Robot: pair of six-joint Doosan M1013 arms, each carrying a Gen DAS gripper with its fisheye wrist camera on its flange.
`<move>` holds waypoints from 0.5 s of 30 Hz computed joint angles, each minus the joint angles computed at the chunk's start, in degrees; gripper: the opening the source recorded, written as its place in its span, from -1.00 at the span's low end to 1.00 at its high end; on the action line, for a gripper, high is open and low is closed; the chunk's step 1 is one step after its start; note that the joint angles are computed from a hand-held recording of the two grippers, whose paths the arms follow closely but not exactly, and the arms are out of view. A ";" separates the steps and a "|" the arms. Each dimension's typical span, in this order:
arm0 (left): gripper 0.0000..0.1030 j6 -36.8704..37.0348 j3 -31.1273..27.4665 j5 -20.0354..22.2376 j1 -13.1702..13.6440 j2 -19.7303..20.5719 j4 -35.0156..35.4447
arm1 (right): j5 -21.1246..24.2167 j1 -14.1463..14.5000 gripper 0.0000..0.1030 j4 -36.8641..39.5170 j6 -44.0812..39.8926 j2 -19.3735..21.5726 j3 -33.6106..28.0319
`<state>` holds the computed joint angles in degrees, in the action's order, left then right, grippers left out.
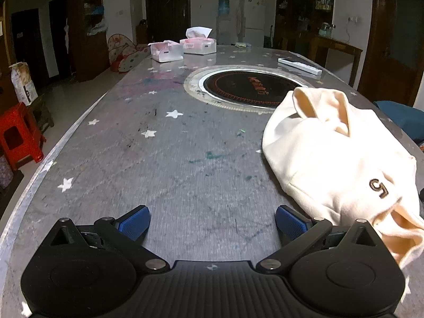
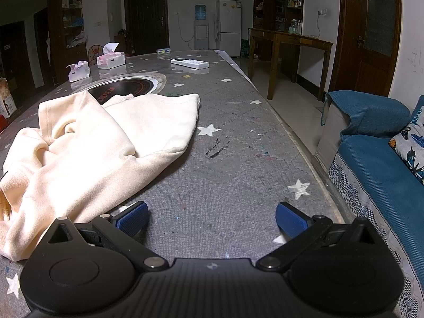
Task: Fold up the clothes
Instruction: 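Move both grippers toward the crumpled cream sweatshirt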
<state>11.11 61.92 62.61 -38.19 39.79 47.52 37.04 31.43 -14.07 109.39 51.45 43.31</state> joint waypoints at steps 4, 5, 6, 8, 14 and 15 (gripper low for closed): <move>1.00 0.66 -0.87 0.59 -0.12 0.16 -0.63 | 0.23 0.06 1.00 -0.33 0.05 0.04 -0.13; 1.00 0.09 -0.48 0.60 -0.34 0.11 -0.38 | 0.26 0.06 1.00 -0.31 0.04 0.04 -0.15; 1.00 -0.86 0.45 0.48 -0.58 -0.18 -0.12 | 0.24 0.04 1.00 -0.12 -0.02 0.03 -0.15; 1.00 -1.80 1.42 0.04 -0.93 -0.68 -0.02 | 0.24 0.00 1.00 0.15 -0.11 0.02 -0.15; 1.00 -5.16 3.24 -0.69 -1.61 -1.24 0.07 | 0.01 -0.13 1.00 2.80 -2.75 -0.30 0.21; 1.00 -5.49 3.36 -0.61 -1.78 -1.30 0.21 | 0.01 -0.12 1.00 3.81 -3.60 -0.57 0.53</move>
